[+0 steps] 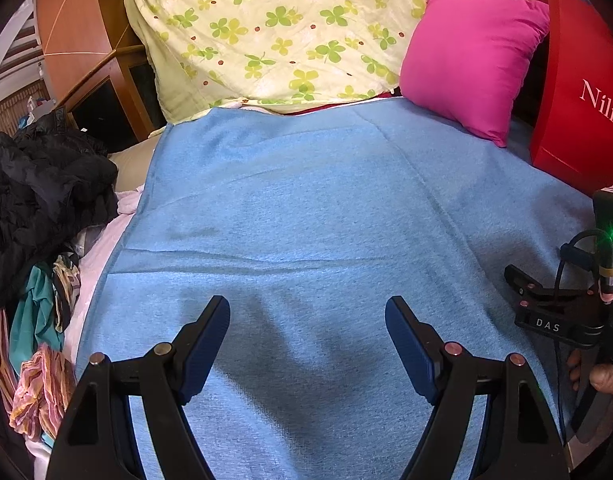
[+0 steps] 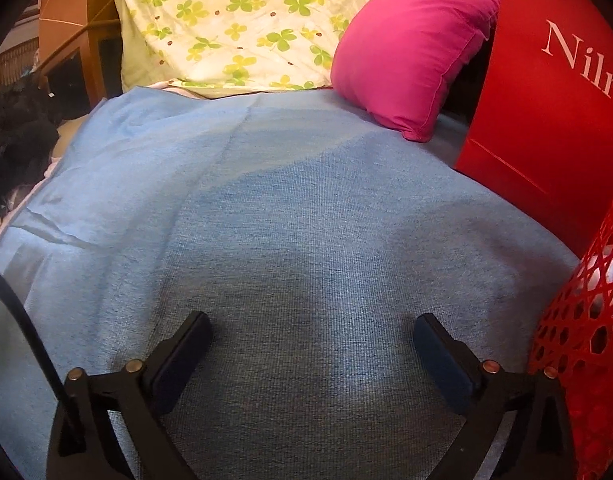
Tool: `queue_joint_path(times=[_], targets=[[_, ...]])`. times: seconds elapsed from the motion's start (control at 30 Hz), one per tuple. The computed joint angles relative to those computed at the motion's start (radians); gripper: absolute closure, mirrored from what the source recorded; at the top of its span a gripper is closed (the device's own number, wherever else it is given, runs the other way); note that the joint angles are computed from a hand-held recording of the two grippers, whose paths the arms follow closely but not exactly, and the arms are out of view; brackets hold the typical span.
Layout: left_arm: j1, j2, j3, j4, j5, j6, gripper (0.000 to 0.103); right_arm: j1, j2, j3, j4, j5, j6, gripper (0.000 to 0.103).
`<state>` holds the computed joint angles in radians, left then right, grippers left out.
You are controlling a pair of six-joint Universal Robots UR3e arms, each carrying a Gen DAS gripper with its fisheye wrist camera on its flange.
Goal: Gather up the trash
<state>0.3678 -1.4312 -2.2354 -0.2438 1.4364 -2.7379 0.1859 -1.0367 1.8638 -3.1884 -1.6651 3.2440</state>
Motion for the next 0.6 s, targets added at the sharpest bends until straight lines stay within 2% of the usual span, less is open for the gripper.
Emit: queue_joint_path(times=[0.6], targets=[[-0.025,-0.007,0.013,0.010,0.008,-0.028,0.022,0.002,0.005,0.021,-0.042,-0.002,-0.005,0.001]])
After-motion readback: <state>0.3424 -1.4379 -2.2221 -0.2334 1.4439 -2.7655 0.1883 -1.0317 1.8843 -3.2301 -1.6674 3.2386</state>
